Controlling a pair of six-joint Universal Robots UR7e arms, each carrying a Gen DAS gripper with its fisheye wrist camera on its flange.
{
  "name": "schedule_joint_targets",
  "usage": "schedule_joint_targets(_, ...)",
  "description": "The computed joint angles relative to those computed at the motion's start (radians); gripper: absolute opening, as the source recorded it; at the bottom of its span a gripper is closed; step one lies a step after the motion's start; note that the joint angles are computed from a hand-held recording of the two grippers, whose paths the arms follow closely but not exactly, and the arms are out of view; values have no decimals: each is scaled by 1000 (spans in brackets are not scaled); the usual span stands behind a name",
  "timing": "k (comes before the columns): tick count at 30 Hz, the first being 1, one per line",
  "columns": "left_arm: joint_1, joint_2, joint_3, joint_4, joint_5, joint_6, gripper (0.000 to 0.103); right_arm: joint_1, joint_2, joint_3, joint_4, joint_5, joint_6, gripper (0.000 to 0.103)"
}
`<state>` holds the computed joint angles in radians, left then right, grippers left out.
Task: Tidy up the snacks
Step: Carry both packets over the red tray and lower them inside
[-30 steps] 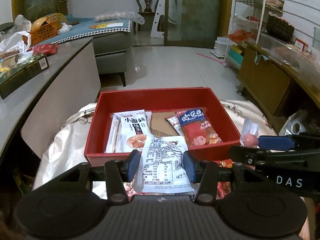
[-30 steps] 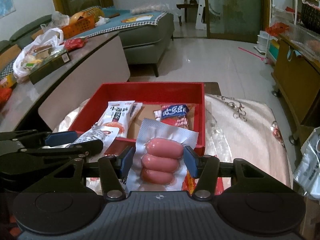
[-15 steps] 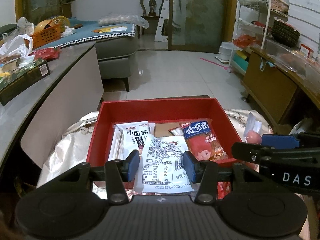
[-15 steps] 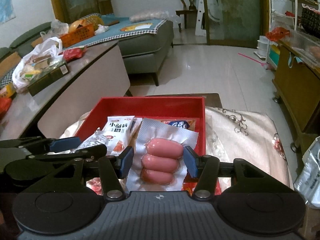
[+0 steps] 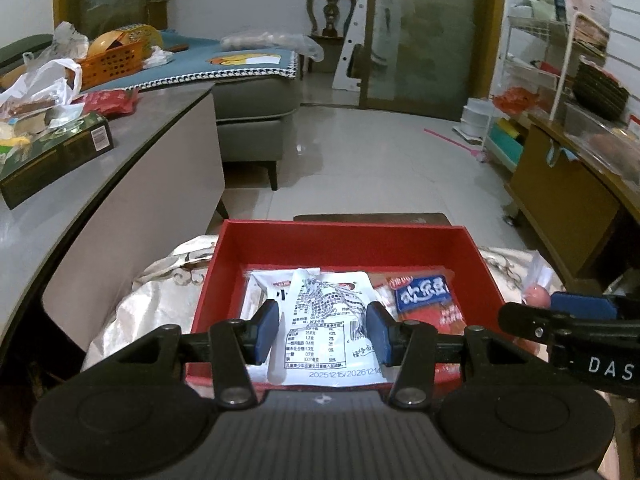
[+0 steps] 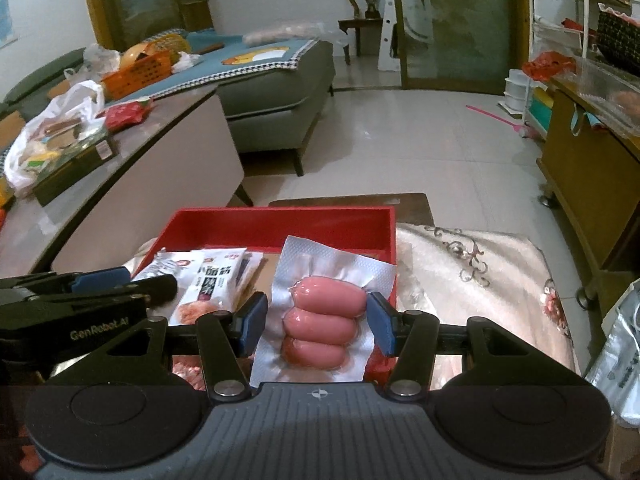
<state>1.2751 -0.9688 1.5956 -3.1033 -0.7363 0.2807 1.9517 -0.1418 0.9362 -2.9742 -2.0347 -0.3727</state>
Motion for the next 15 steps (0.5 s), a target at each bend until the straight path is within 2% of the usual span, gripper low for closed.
schedule_joint_targets(15, 42, 110, -153, 68, 22, -9, 42, -18, 146, -277, 162, -28, 7, 62)
